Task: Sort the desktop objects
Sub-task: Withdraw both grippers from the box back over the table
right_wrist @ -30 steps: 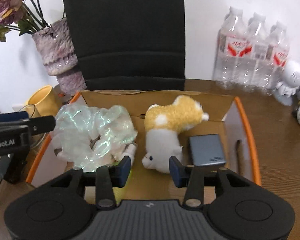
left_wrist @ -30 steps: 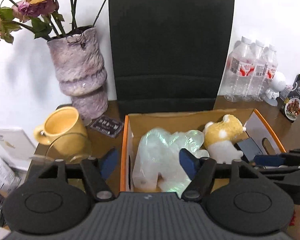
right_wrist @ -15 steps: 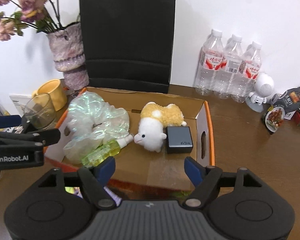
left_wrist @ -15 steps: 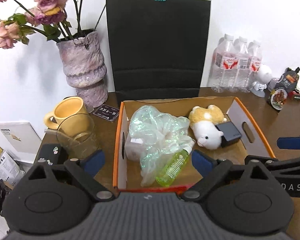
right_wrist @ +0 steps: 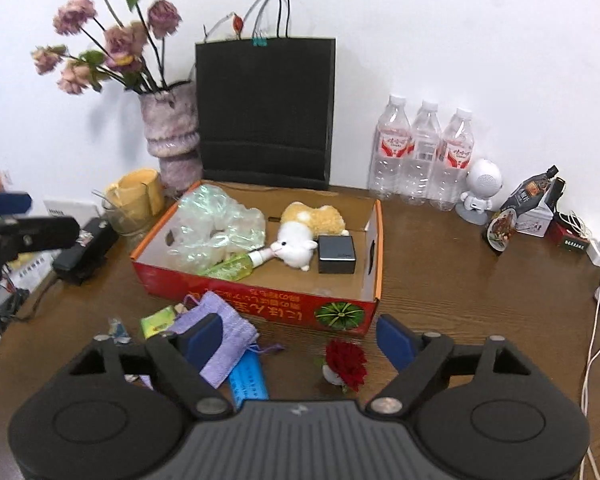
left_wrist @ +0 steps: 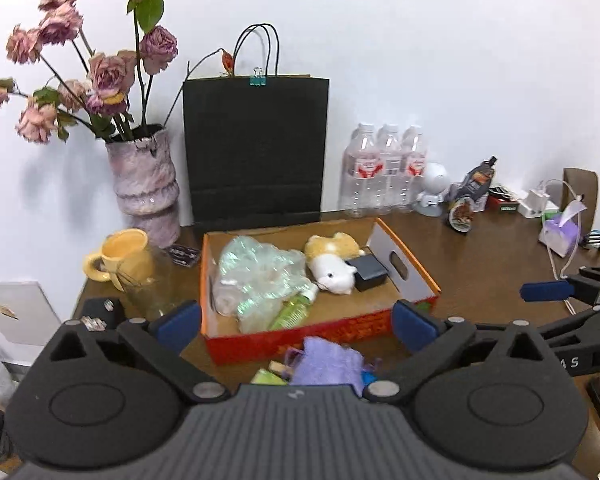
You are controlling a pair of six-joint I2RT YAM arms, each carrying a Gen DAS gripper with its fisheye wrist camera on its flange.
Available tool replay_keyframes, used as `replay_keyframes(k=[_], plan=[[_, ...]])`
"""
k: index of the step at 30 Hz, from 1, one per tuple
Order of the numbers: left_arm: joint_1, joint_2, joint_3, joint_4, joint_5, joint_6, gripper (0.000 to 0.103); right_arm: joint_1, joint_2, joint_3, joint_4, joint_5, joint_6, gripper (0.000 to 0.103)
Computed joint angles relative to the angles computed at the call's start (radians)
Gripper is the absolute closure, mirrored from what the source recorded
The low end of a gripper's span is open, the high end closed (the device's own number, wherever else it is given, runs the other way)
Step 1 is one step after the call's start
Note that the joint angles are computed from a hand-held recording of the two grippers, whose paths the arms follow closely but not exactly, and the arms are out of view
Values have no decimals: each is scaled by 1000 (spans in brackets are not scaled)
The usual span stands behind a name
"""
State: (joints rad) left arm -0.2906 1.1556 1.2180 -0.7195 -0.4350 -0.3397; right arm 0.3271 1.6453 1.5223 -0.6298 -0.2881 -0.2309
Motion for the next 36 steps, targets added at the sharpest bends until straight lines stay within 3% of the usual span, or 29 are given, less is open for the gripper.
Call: replay_keyframes(k=[4, 7, 12, 14, 17, 20, 23, 32, 36], plan=[[-136, -118, -322, 179, -145, -134, 0, -17, -96, -264, 202, -59, 14, 16], [-239, -145, -501, 224, -177, -282, 0, -7, -147, -476, 378, -39, 24, 16], [-461, -50, -618, 183, -437, -528, 0, 22, -171, -749, 644, 3, 35, 16], [-497, -11, -635, 182, -492, -586, 0, 40, -159, -818, 726, 21, 32, 16], [-478, 18, -660, 221, -453, -623, 0, 74, -148, -887, 813, 72, 12, 16], [-447, 40, -665, 224, -384, -666, 0, 81, -148, -911, 828, 82, 15, 16], [-466, 47, -671, 218, -392, -692, 0, 75, -153, -923, 830, 76, 22, 15], [-460, 56, -669, 233, -355, -661, 0, 68, -144, -920, 820, 96, 90, 1], [-460, 55, -669, 231, -354, -659, 0, 68, -137, -913, 814, 100, 98, 0]])
